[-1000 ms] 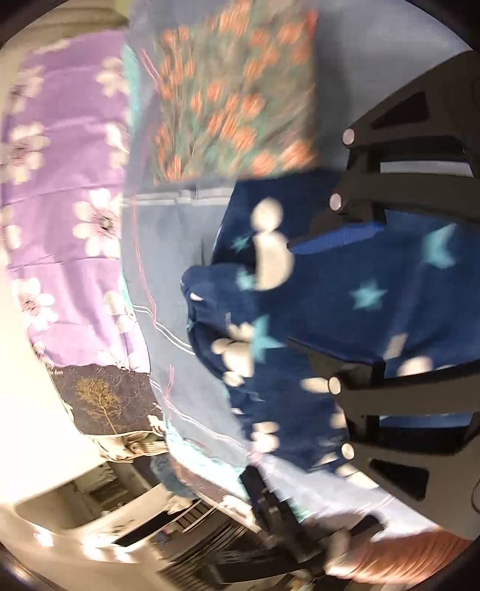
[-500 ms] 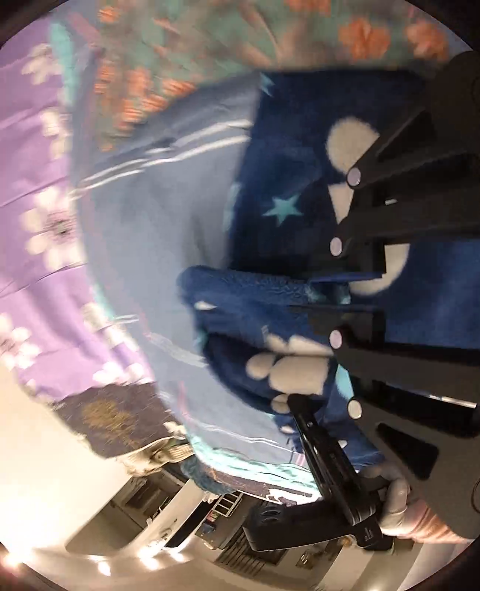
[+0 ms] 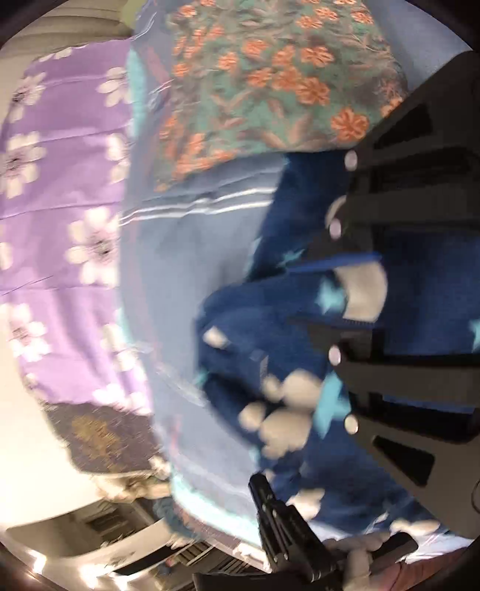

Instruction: Fold small clothes

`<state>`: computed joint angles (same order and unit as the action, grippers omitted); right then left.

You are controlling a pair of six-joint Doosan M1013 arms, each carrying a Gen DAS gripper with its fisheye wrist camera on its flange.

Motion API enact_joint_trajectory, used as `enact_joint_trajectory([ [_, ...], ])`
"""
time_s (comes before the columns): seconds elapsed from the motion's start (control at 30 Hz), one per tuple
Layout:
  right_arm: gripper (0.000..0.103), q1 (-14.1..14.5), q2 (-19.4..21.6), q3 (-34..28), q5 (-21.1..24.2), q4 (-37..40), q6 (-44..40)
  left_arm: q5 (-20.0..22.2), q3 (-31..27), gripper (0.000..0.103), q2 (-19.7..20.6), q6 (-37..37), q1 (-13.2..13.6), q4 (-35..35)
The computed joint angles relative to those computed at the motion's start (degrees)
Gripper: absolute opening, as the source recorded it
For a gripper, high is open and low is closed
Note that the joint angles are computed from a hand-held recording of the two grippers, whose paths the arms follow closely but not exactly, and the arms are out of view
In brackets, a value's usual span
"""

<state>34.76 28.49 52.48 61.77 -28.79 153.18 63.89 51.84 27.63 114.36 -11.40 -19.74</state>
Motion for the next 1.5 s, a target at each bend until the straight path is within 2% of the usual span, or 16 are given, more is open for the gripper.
enact_joint_trajectory([
  [0.07, 0.010, -0.8, 1.3, -1.5, 0.8, 4.9, -1.7, 4.5, -1.1, 0.011, 1.0, 1.4, -0.3, -2.1],
  [0.13, 0.008, -1.7, 4.1, -4.2, 7.1, 9.0, -3.1, 7.1, -0.5, 0.019, 2.2, 0.8, -2.1, 5.3],
  [0.23, 0.006, -0.8, 4.5, -2.2, 4.6, 4.4, -2.7, -4.0, 7.9, 0.018, -0.9, 5.7, -2.8, 6.0],
  [0.33, 0.006, 0.1, 4.8, -3.9, 6.7, 1.8, -3.9, -5.7, 9.1, 0.019, -2.5, 6.4, -3.4, 8.8],
  [0.47, 0.013, 2.9, -1.2, 3.6, 1.3, -1.3, -0.2, -5.6, 13.3, 0.029, -7.4, 14.4, 0.7, -1.7],
  [0.5, 0.015, 4.1, -3.1, 6.3, -0.5, -1.6, 0.0, -6.3, 15.1, 0.040, -8.7, 15.2, 1.3, -1.0],
  [0.53, 0.023, 4.9, -3.8, 7.5, 0.8, -1.7, 0.3, -7.1, 16.9, 0.046, -9.8, 14.5, 1.5, 2.2],
  [0.6, 0.028, 6.0, -4.1, 9.5, 5.4, 0.7, -0.1, -7.6, 20.7, 0.049, -10.9, 15.2, 2.9, 6.0],
  [0.63, 0.027, 6.9, -5.1, 11.9, 3.2, -1.7, 0.8, -9.0, 22.3, 0.048, -11.7, 16.9, 4.0, 3.4],
  [0.73, 0.030, 9.3, -5.9, 11.1, 7.4, -6.0, 4.9, -8.2, 24.4, 0.048, -15.1, 17.4, 7.6, -4.7],
  [0.83, 0.038, 12.5, -9.2, 13.8, 4.8, -10.2, 10.8, -7.9, 28.1, 0.058, -19.6, 22.3, 12.2, -15.3],
  [0.97, 0.042, 17.0, -13.3, 18.7, 0.8, -9.4, 15.7, -3.0, 32.4, 0.063, -23.4, 24.9, 16.4, -17.0],
  [1.13, 0.030, 20.8, -16.0, 24.0, -14.7, 2.6, 17.4, -0.4, 38.2, 0.063, -27.6, 26.0, 20.3, -14.0],
  [1.27, 0.030, 22.1, -15.4, 24.4, -24.7, 12.9, 8.5, 1.4, 40.3, 0.063, -29.0, 25.2, 23.9, -15.1],
  [1.4, 0.035, 22.3, -11.8, 21.0, -21.4, 25.0, -1.7, 1.4, 41.9, 0.064, -30.1, 24.4, 26.5, -16.2],
  [1.5, 0.039, 21.4, -10.5, 21.9, -24.8, 32.3, -3.8, 2.6, 42.6, 0.064, -30.6, 24.0, 28.1, -17.8],
])
